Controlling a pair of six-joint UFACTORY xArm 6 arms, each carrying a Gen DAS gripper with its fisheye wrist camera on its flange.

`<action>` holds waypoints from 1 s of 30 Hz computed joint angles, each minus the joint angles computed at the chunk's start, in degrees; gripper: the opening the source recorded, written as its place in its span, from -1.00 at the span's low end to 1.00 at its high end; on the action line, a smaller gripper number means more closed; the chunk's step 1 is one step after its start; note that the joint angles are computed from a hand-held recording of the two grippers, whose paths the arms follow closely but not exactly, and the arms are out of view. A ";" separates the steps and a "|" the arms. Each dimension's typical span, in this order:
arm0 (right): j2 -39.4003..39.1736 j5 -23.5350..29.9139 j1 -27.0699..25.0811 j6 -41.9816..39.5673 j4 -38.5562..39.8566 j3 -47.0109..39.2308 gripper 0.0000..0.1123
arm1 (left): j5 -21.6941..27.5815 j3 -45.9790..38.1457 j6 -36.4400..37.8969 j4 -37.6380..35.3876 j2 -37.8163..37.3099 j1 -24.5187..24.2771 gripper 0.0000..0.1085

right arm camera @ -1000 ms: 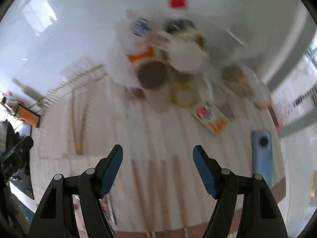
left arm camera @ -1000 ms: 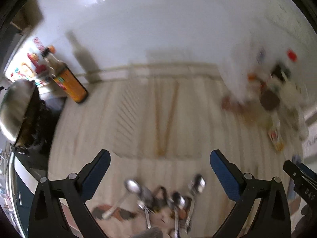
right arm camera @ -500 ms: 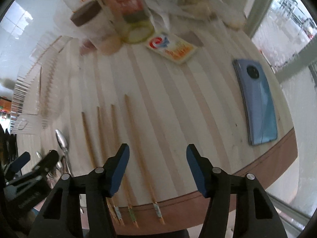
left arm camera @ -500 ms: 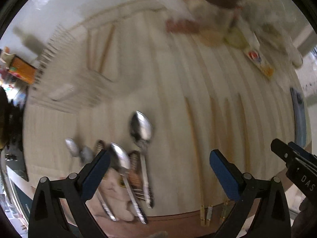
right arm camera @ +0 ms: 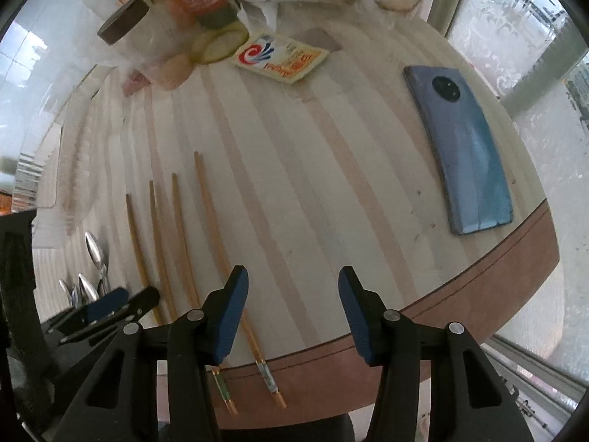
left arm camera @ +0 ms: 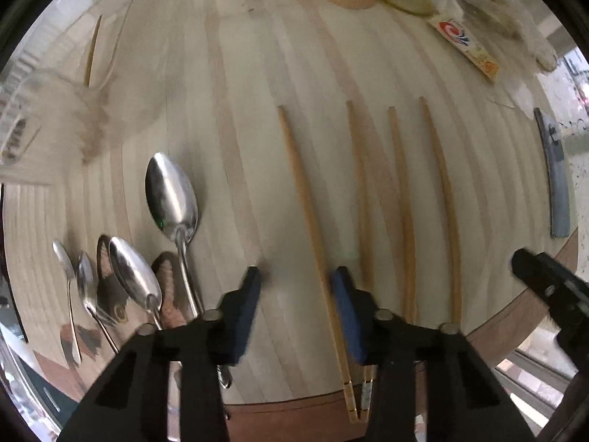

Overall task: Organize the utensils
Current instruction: 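Move both open tools back to the remaining chopsticks on the cloth, then close the right tool on a chopstick while the left tool grasps another chopstick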

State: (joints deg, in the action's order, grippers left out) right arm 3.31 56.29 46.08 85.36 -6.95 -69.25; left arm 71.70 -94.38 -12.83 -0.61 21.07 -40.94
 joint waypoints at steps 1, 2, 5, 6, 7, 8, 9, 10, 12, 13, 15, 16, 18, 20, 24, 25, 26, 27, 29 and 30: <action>0.46 -0.79 0.08 -0.92 1.22 0.00 -0.05 | -0.08 0.08 0.10 0.15 -0.13 -0.10 -0.83; 0.99 -1.48 0.07 -1.86 2.19 -0.18 -0.05 | 0.34 -0.42 0.17 0.18 0.19 -0.13 -0.87; 3.26 -2.24 0.66 -4.70 4.09 -1.80 -0.10 | 0.38 1.25 -0.77 0.87 -1.11 0.14 -0.92; 4.43 -1.99 0.90 -5.48 4.12 -2.93 -0.11 | 0.46 1.97 -1.02 0.95 -1.68 0.43 -0.92; 5.74 -1.44 1.20 -6.35 4.03 -4.29 -0.11 | 0.41 3.13 -1.39 0.88 -2.56 0.67 -0.92; 7.02 -0.82 1.40 -7.26 4.01 -5.62 -0.12 | 0.60 4.03 -1.76 0.69 -3.28 1.02 -0.92; 8.43 -0.20 1.59 -8.37 4.14 -7.05 -0.16 | 0.74 4.90 -2.04 0.28 -3.95 1.38 -0.92; 9.66 0.40 1.73 -9.39 4.31 -8.30 -0.26 | 0.73 5.64 -2.26 0.19 -4.52 1.58 -0.92; 13.07 5.44 2.67 -11.02 2.13 -13.45 -0.46 | 0.67 6.55 -2.25 0.09 -5.28 1.88 -0.92; 14.25 7.36 2.87 -11.74 1.98 -15.20 -0.62 | 0.23 7.80 -2.22 0.05 -6.16 1.94 -0.92; 15.21 9.79 3.25 -12.10 1.42 -16.86 -0.85 | 0.12 8.55 -2.44 0.21 -6.81 1.84 -0.92; 14.98 9.87 3.32 -12.26 1.68 -16.55 -0.86 | 0.07 8.44 -2.53 0.25 -6.64 1.74 -0.92; 14.69 11.19 3.49 -12.86 2.30 -16.42 -0.87 | 0.05 8.55 -2.46 -0.23 -6.70 1.95 -0.92; 13.62 12.00 3.78 -13.35 2.83 -15.29 -0.87 | 0.47 7.33 -2.30 -0.55 -5.71 2.11 -0.92; 12.88 12.43 4.27 -13.96 3.41 -14.40 -0.86 | 1.78 5.28 -1.00 -0.77 -4.45 3.20 -0.91; 12.87 12.50 4.23 -13.83 3.90 -14.43 -0.86 | 2.14 4.65 -0.74 -0.88 -4.08 3.35 -0.91; 12.93 12.58 4.22 -13.84 4.29 -14.52 -0.86 | 2.44 4.21 -0.55 -1.17 -3.77 3.57 -0.91; 12.99 12.50 4.13 -14.01 4.45 -14.52 -0.85 | 2.55 4.18 -0.41 -1.33 -3.73 3.67 -0.91; 13.25 12.41 4.12 -14.22 4.65 -14.78 -0.85 | 3.07 3.29 -0.05 -1.38 -3.10 3.87 -0.90; 13.70 12.71 3.95 -14.71 4.79 -15.44 -0.85 | 3.24 3.00 0.09 -1.33 -2.89 3.91 -0.91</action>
